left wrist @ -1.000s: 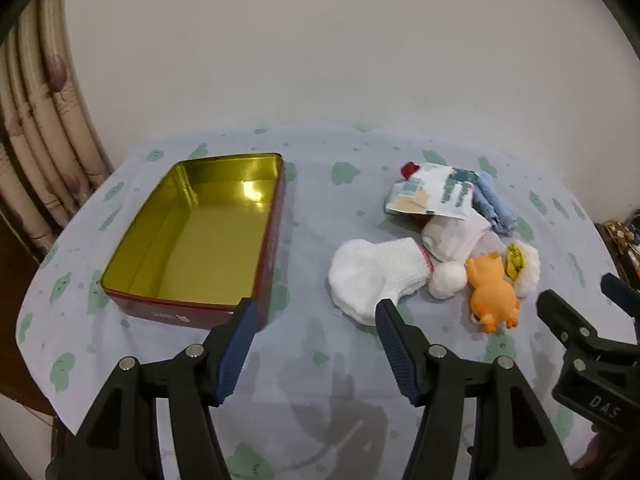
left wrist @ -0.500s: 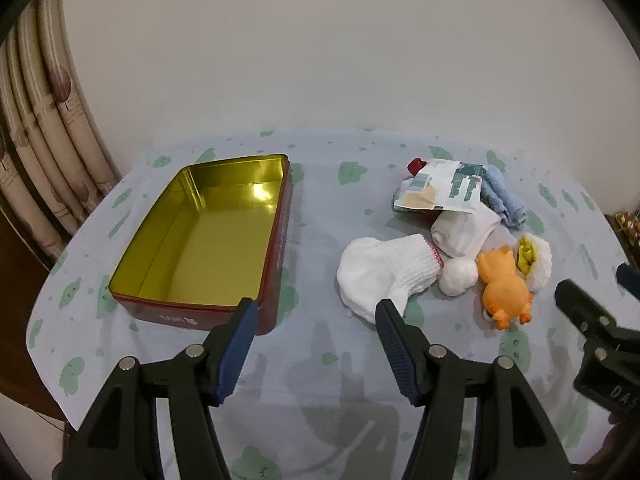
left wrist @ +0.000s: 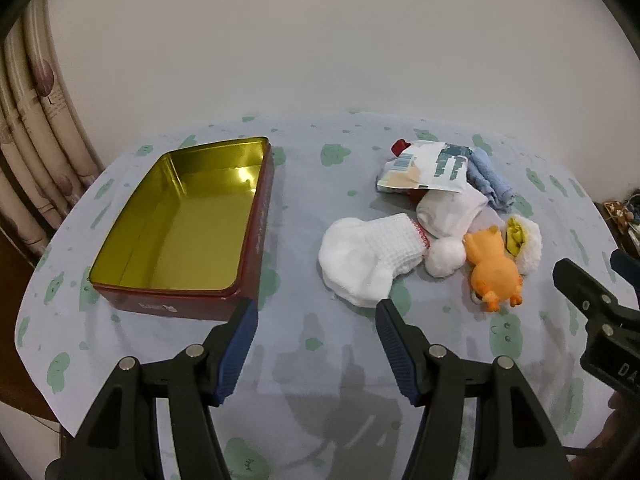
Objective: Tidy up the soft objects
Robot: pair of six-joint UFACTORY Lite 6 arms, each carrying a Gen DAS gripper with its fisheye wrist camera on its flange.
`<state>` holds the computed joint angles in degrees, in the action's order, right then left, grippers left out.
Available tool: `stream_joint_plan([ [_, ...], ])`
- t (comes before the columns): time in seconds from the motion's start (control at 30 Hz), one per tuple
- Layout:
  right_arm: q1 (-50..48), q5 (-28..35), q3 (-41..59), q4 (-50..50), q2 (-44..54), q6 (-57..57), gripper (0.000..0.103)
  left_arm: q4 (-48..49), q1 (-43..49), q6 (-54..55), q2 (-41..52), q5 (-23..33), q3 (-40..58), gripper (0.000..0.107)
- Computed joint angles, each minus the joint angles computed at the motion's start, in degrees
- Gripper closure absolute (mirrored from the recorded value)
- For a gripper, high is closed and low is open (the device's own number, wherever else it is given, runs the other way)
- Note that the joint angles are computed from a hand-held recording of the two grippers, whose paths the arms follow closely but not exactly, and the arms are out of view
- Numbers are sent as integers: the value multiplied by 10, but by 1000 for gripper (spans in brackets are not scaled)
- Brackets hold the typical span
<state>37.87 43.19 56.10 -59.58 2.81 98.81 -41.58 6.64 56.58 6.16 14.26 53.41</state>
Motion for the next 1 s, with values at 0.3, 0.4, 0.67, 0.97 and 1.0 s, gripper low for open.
stream_joint_plan([
  [0.3, -4, -7, -8, -1, -7, 5, 0, 41, 9, -45, 24, 10, 14, 44],
  [0.4, -2, -7, -9, -8, -7, 12, 0, 59, 11, -64, 24, 0, 12, 44],
  [0.67, 7, -8, -3, -8, 3, 14, 0, 12, 18, -15, 6, 10, 3, 44],
  [0.97, 7, -13, 0, -8, 8, 17, 0, 27, 16, -30, 2, 4, 0, 44],
  [1.0, 6, -15, -3, -7, 5, 15, 0, 27, 16, -29, 3, 4, 1, 44],
])
